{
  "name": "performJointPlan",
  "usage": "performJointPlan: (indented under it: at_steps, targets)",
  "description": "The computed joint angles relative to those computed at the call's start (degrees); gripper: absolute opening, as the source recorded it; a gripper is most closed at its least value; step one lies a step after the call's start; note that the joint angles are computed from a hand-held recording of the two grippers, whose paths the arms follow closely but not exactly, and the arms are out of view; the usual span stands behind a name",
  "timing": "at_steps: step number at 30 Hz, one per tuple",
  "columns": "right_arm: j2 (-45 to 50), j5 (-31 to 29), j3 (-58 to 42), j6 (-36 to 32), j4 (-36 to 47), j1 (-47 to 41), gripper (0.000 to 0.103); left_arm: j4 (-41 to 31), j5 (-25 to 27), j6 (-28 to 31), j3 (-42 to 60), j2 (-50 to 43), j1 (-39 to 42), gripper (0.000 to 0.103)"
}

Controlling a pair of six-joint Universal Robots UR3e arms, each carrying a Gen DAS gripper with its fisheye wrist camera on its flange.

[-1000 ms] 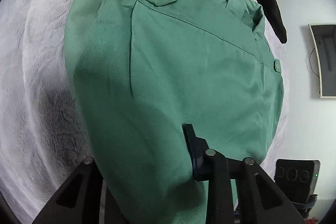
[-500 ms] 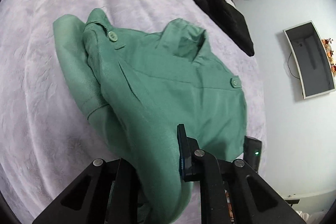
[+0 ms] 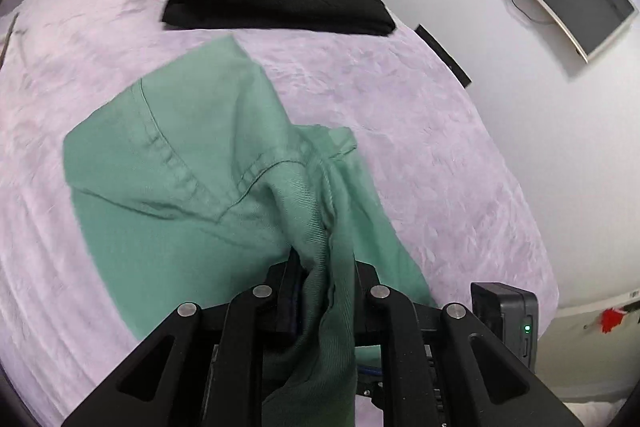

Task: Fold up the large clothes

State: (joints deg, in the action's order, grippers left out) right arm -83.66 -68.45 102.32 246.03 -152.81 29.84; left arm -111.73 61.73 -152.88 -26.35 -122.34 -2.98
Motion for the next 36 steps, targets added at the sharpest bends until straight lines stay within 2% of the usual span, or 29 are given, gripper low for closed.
performJointPlan:
  at_steps: [3,5,6,9,14,16,17,18,20,21,22,24,30,33,36]
  targets:
    - [-9.45,2.41,13.00,0.87,-2.19,-4.96,0.011,7.66,4.25,-4.44,-2.88,-3.59,-8.59,0.017]
    - [-13.84,5.68,21.55,2.56,-5.83,-8.29,0.013,14.97,7.56,-7.04,-11.37,-1.67,-12.69,0.017]
    - [-15.22,7.13,24.93,3.50,-8.38,-9.53,0.013,16.39,8.59,-7.95,-14.32,-0.82,-14.05,0.017]
    - [-17.21,8.97,29.52,4.53,-12.51,-11.56,0.013,16.43,8.63,-10.42,-16.65,-1.05,-15.66,0.017]
    - [-24.55,12.79,34.82,0.78,-9.04,-16.81,0.013,17.20,10.90,-11.05,-17.35,0.65,-16.59,0.018]
    - [-22.47,13.13,32.30,0.11,-8.19,-16.50,0.013,17.55,11.28,-11.17,-18.07,2.41,-15.87,0.053]
    - [-22.83,13.22,31.85,-0.31,-7.02,-16.71,0.013,19.56,11.47,-12.01,-20.56,4.53,-15.22,0.092]
    - [-21.81,12.23,32.39,-0.81,-10.11,-16.06,0.016,21.59,11.57,-12.59,-22.98,6.64,-14.33,0.103]
    - [-16.52,12.95,29.88,0.31,-12.04,-16.85,0.026,21.51,11.00,-11.91,-24.16,8.71,-12.43,0.103]
    - [-17.05,12.66,30.98,1.51,-13.94,-17.25,0.037,20.45,10.95,-11.62,-24.30,9.42,-11.47,0.103]
    - [-17.07,12.65,31.91,2.80,-16.08,-17.54,0.052,20.03,10.82,-11.33,-25.75,11.06,-10.02,0.103]
    - [-18.51,13.56,35.61,5.89,-21.59,-19.24,0.060,21.06,10.69,-10.96,-29.26,14.52,-7.16,0.103]
    - [-15.58,20.85,45.35,14.12,-42.73,-27.63,0.069,26.28,14.41,-12.52,-40.47,23.32,5.19,0.103]
    - [-10.33,24.69,45.21,14.24,-49.19,-30.29,0.077,27.94,16.67,-15.34,-41.86,21.69,10.91,0.103]
    - [-5.19,27.98,42.22,16.02,-54.17,-30.95,0.079,31.35,17.94,-18.22,-41.89,17.76,14.49,0.103]
